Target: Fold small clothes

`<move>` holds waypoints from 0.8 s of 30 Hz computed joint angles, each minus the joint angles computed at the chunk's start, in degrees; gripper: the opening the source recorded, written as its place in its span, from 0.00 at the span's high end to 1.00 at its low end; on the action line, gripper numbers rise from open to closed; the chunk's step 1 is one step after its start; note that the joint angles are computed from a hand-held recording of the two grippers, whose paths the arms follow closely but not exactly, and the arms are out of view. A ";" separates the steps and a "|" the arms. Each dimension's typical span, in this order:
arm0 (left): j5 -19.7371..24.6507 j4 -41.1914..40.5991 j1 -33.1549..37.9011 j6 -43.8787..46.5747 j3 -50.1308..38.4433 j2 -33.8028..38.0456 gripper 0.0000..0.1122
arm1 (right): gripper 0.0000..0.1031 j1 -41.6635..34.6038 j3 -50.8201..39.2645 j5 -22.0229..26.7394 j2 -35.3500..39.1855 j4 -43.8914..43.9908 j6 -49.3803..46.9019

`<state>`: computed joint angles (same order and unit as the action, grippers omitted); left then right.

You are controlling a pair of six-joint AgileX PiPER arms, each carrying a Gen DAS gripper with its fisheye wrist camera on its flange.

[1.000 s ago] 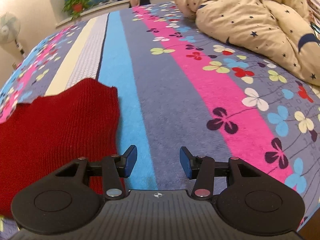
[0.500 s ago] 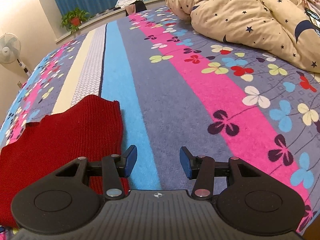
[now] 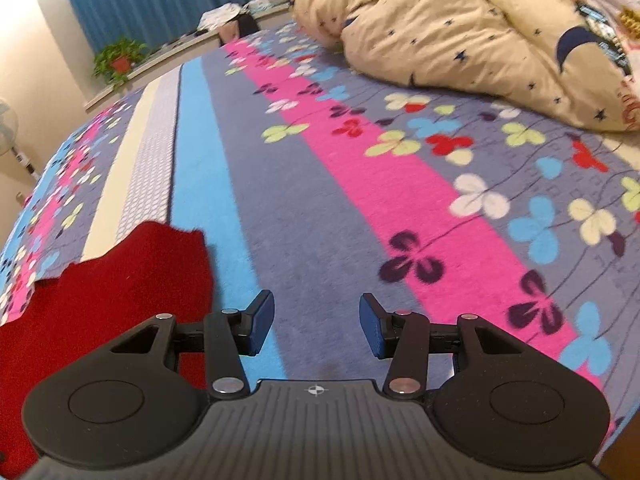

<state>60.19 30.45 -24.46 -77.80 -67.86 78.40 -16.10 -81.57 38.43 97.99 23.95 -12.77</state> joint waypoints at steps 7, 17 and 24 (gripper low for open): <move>4.13 25.52 -29.04 12.32 -30.38 23.59 0.87 | 0.52 -2.96 2.42 -6.81 -1.72 4.67 -3.53; -11.99 0.74 -32.29 38.15 -44.96 45.70 0.60 | 0.51 -11.13 0.98 3.93 1.39 32.08 -24.45; -19.25 6.16 -31.93 27.79 -28.57 30.46 0.32 | 0.38 -10.21 -5.59 19.86 6.91 31.51 -25.49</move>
